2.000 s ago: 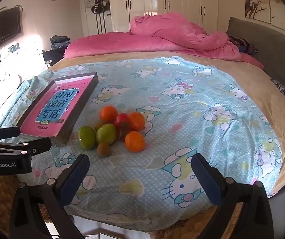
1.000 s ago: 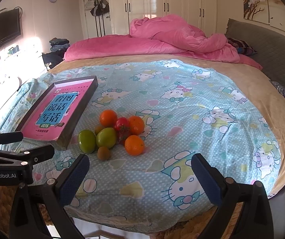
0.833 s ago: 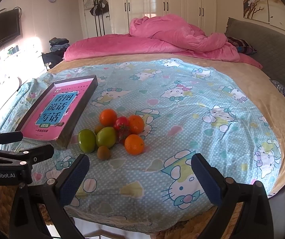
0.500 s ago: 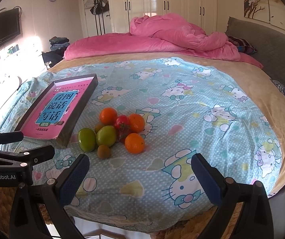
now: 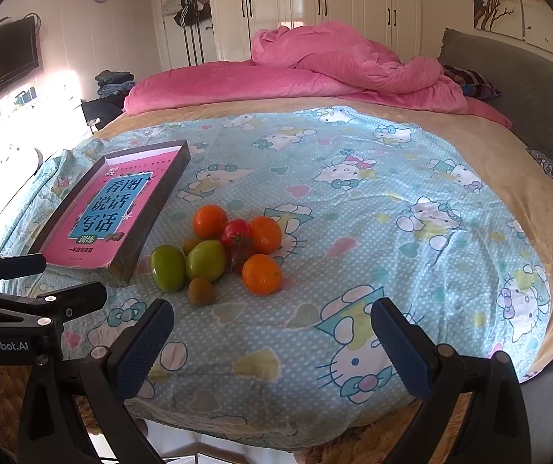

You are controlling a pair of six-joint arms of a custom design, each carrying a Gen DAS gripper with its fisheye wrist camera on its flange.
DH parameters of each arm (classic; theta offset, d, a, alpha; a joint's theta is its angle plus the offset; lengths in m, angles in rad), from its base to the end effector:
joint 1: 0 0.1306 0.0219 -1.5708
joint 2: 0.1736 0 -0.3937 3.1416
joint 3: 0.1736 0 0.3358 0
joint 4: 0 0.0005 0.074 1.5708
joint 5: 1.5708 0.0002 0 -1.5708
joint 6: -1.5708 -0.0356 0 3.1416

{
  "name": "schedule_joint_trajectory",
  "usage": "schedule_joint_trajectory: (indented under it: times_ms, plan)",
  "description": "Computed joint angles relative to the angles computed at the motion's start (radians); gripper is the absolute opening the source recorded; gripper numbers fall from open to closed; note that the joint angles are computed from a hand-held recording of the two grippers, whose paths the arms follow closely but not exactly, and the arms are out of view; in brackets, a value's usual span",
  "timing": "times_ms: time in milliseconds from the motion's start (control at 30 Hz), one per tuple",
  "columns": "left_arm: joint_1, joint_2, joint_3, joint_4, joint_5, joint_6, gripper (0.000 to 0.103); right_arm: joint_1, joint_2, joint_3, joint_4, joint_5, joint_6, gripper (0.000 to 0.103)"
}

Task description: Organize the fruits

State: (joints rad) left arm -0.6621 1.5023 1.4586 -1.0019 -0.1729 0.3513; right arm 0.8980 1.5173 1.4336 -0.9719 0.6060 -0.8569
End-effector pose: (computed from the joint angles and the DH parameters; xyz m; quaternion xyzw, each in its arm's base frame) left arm 0.3609 -0.2742 0.4130 0.1268 0.9540 -0.0526 0.2666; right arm 0.2994 0.3424 0.4034 0.0570 0.9243 0.0026 0.3773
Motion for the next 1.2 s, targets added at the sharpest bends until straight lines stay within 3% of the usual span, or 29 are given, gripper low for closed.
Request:
schedule_joint_trajectory:
  times_ms: [500,733,967,1033,1200]
  plan:
    - [0.012,0.037,0.018,-0.017,0.047,-0.006,0.103,-0.023,0.004,-0.024,0.023,-0.044,0.004,0.103]
    - [0.012,0.056,0.048,-0.003,0.051,-0.049,0.103,-0.037,0.003,-0.036,0.030,-0.066,0.002,0.103]
    - [0.049,0.117,0.122,-0.038,0.142,-0.088,0.096,-0.054,0.008,-0.045,0.043,-0.086,0.006,0.103]
    - [0.058,0.144,0.153,-0.054,0.171,-0.109,0.095,-0.058,0.010,-0.047,0.044,-0.093,0.005,0.103]
    - [0.068,0.206,0.222,-0.109,0.231,-0.249,0.092,-0.066,0.011,-0.053,0.051,-0.107,0.005,0.103]
